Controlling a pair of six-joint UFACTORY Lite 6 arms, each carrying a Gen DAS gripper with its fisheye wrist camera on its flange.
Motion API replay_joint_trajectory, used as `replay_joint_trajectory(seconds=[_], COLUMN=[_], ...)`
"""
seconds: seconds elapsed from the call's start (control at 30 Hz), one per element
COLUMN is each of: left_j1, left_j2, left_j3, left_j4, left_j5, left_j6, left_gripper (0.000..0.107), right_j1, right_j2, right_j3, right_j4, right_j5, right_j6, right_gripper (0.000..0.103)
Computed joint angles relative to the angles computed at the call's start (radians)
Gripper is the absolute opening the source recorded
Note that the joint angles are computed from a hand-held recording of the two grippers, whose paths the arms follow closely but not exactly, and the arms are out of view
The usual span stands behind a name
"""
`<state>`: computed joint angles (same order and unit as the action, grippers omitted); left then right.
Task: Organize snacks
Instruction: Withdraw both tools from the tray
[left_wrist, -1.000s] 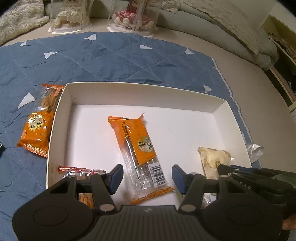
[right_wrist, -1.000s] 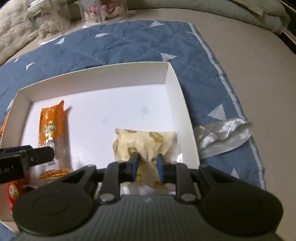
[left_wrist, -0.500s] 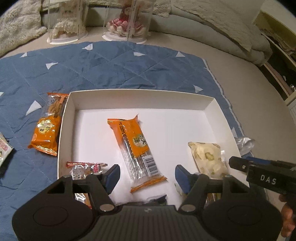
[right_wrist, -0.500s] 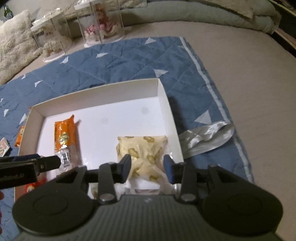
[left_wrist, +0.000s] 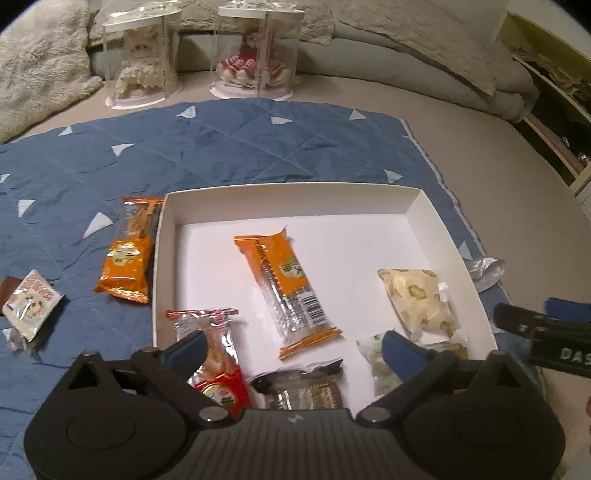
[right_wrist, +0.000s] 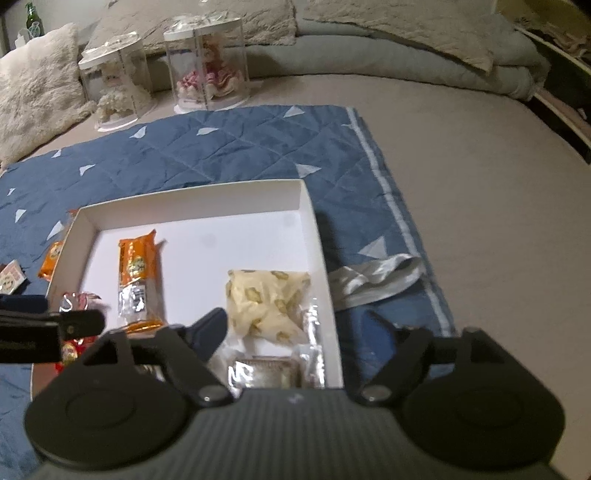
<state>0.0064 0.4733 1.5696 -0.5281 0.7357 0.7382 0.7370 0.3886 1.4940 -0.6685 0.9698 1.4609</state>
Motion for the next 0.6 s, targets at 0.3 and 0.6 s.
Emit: replay_joint_trajectory(seconds=[0.3, 0.6], left_j1=[0.041, 0.141], left_j2=[-0.058, -0.019], left_j3=[-0.063, 0.024], left_j4=[-0.008, -0.017], left_j5=[-0.014, 0.009], left_j6=[0.045, 0.057], left_gripper=[0.103, 0.103], right_j1=[0.056, 0.063], right_j2=[-0.09, -0.024], right_j3=[-0.097, -0.009], right_j4=[-0.045, -0.064], right_j5=[0.024, 0.03], right_j6=[0.101, 0.105], right_gripper=[0.103, 0.103])
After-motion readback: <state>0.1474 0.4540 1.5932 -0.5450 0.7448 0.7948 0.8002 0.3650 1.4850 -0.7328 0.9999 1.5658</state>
